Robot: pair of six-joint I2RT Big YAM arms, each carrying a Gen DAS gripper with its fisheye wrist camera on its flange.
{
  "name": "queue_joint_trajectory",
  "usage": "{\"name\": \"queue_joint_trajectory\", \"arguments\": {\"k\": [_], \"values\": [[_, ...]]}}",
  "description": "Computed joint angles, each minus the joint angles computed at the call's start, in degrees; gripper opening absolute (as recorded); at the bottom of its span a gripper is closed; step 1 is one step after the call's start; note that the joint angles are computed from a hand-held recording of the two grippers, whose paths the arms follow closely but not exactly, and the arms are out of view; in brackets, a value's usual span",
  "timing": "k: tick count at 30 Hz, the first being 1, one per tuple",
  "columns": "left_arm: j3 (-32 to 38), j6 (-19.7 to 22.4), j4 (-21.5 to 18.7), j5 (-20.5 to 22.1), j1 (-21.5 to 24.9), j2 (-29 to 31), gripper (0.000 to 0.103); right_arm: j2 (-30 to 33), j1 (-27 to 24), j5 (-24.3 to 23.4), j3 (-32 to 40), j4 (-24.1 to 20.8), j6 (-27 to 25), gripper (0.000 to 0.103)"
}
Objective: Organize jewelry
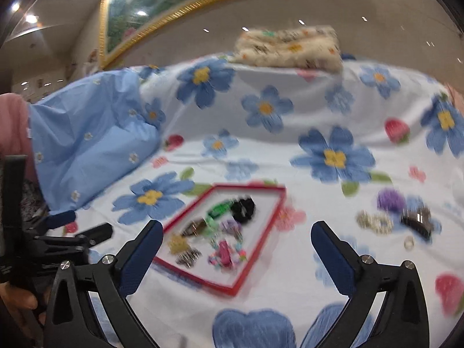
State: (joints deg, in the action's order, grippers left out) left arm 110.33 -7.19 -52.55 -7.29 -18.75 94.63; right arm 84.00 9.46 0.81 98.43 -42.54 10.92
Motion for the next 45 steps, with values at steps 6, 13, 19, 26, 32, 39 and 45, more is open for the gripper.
{"name": "queue_joint_trajectory", "arguments": {"k": [6, 13, 19, 26, 32, 39, 45], "values": [[-4.6, 0.9, 1.2, -0.7, -1.2, -0.9, 0.103, -2.2, -0.6, -0.4, -7.5, 3.3, 3.7, 0.103], [-7.3, 0.7, 2.6, -1.4, -1.6, -2.0, 0.103, -2.6, -0.6, -0.9, -9.5, 2.1, 3.9, 0.103], [-8.3, 1.4, 3.9, -2.0, -1.9, -3.0, 0.103, -3.0, -0.1, -0.8, -9.8, 2.1, 3.5, 0.103], [-9.1, 1.8, 4.9, -2.4, -2.0, -3.6, 0.103, -3.2, -0.1, -0.8, -10.3, 1.8, 3.7, 0.103], [-9.4, 2.4, 5.1, -3.2, -2.3, -3.7, 0.103, -3.3, -0.1, -0.7, -10.6, 2.1, 3.3, 0.103], [-9.3, 2.4, 5.1, -3.3, -2.2, -3.7, 0.103, -3.2, 0.2, -0.5, -10.7, 2.0, 2.9, 0.103], [-9.5, 2.4, 5.2, -3.2, -2.1, -3.7, 0.103, -3.2, 0.3, -0.4, -10.6, 1.9, 2.9, 0.103]]}}
